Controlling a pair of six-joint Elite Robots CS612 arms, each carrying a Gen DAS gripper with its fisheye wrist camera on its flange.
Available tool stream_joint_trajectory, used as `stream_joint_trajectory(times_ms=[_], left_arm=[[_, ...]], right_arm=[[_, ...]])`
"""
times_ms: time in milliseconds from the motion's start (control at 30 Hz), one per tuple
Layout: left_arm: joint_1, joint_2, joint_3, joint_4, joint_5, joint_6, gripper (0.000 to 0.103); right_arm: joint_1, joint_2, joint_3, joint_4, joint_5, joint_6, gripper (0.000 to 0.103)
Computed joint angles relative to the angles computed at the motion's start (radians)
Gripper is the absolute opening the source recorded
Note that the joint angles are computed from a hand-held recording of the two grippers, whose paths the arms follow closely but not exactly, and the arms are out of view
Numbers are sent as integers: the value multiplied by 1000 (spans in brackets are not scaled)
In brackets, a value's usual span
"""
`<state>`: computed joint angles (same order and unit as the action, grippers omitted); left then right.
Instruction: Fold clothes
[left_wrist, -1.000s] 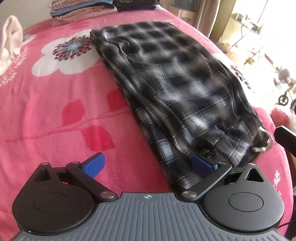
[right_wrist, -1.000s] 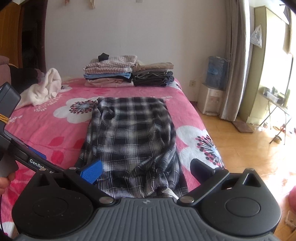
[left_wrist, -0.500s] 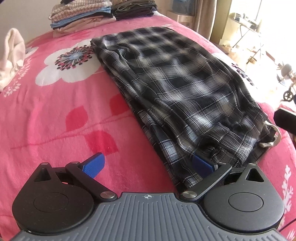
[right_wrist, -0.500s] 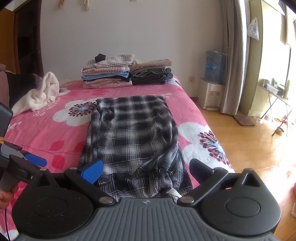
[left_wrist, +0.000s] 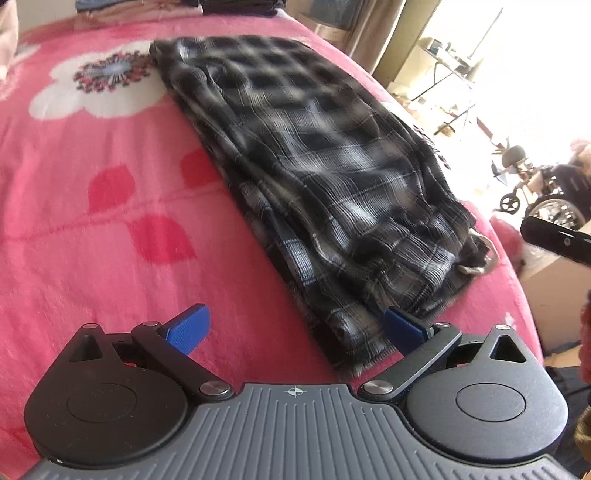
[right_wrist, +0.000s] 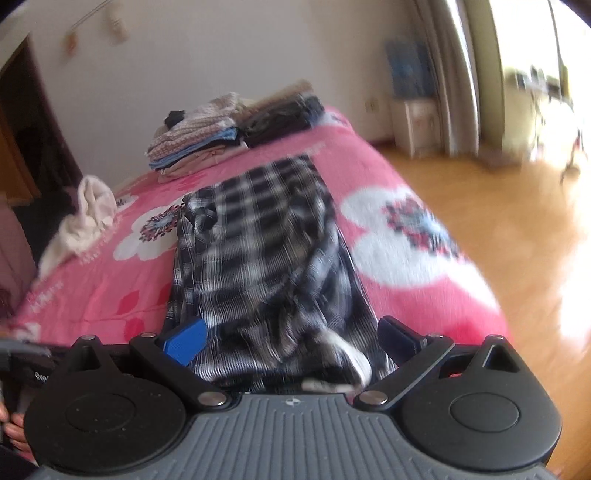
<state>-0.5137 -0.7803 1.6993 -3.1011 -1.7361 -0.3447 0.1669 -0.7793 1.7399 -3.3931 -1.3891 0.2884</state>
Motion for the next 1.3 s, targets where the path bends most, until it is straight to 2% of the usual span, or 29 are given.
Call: stream_joint_trajectory(times_ms=[67, 233, 367, 433, 500, 600, 667, 733, 933, 1133, 1233, 1267, 1300], left_arm=[[11, 7, -4, -28, -46, -8, 99], [36, 37, -38, -65, -188, -68, 99], [44, 62, -76, -39, -246, -132, 96], [47, 73, -93, -13, -263, -158, 93], [54, 83, -106, 9, -295, -186, 75], [61, 97, -117, 31, -343, -226, 67], [60, 98, -117, 38, -330, -220, 61], [60, 103, -123, 38, -321, -228, 60], [79, 132, -151, 13, -391, -316, 63], [82, 130, -137, 13, -453, -291, 61], [81, 137, -145, -1, -467, -304, 60], [83, 145, -153, -22, -480, -337, 59], [86, 157, -163, -47, -498, -376, 59]], right_arm=[[-30, 0, 11, 5, 69, 73, 101], [-105, 35, -14, 19, 296, 261, 101], [-132, 72, -62, 25, 383, 361, 101], [-139, 85, -88, 66, 401, 385, 101], [-141, 93, -111, 127, 411, 380, 101], [-146, 112, -139, 176, 445, 402, 101], [-146, 122, -152, 194, 461, 418, 102], [-146, 133, -166, 198, 467, 431, 102], [-149, 162, -207, 189, 499, 483, 102], [-148, 140, -189, 272, 553, 402, 98], [-149, 132, -182, 309, 584, 385, 89], [-148, 133, -189, 322, 582, 388, 81], [-148, 134, -196, 334, 580, 391, 78]])
